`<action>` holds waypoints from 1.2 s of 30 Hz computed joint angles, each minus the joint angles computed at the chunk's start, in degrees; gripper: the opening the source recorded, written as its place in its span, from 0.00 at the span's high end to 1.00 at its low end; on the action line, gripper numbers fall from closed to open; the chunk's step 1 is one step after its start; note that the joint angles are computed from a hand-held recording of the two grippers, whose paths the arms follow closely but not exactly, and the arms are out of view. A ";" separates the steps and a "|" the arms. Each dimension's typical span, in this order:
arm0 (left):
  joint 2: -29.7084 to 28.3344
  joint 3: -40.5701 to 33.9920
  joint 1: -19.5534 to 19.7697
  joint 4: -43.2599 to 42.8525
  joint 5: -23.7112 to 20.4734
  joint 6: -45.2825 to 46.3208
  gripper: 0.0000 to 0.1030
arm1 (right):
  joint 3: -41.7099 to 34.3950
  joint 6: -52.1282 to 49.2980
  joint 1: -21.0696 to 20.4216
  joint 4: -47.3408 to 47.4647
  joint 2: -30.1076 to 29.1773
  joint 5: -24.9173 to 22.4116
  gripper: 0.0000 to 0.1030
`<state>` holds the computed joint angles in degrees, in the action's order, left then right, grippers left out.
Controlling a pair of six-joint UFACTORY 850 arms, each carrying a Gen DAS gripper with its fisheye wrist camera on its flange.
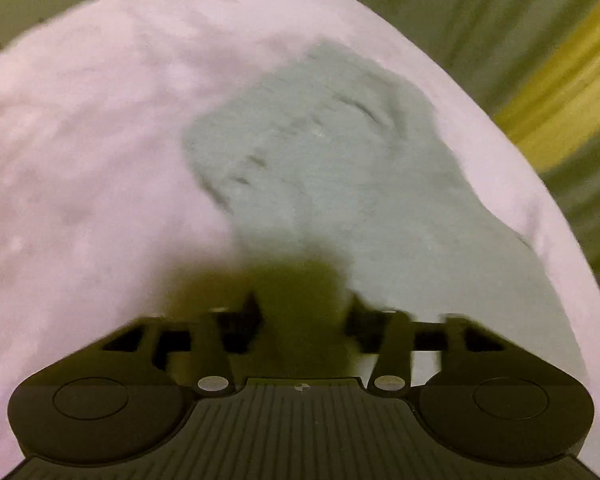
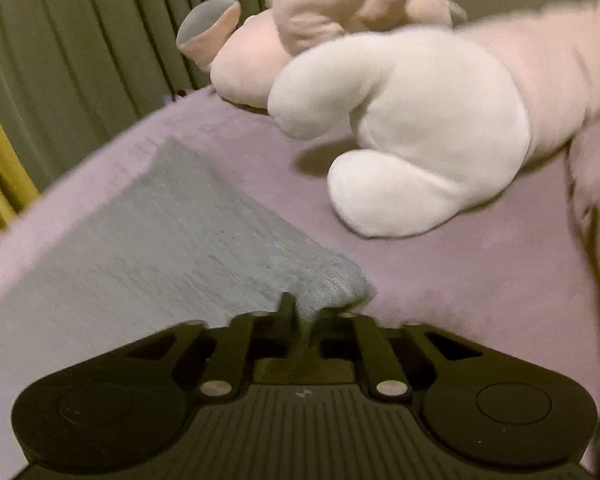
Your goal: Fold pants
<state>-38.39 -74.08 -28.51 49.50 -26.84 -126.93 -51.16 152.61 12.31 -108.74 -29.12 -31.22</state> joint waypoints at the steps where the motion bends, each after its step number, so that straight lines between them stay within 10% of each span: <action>1: 0.17 -0.65 -0.44 -1.16 -3.64 1.42 0.21 | -0.72 -3.99 0.84 4.45 -0.22 -1.85 0.67; 8: -2.71 -8.86 -5.50 4.97 -32.00 0.39 0.09 | -2.70 -5.51 5.46 8.32 1.24 -10.52 0.41; 16: -15.85 -27.41 -5.28 5.96 -15.97 23.43 0.06 | -11.99 6.28 9.47 -14.04 -5.26 7.69 0.17; 19: -24.97 -40.31 -5.29 -0.63 -15.28 37.60 0.08 | -17.73 -5.23 10.02 -4.57 -10.47 16.44 0.06; 24: -39.49 -61.77 -6.09 -3.84 -23.56 48.97 0.01 | -19.62 -20.44 11.89 5.11 -12.24 13.27 0.04; 31: -40.92 -62.58 -5.51 2.74 -21.32 43.46 0.00 | -19.85 -11.40 12.21 -1.63 -13.43 10.71 0.04; 36: -44.86 -67.97 -6.05 7.56 -28.77 39.46 0.00 | -19.15 -5.50 11.98 -7.24 -13.60 9.69 0.04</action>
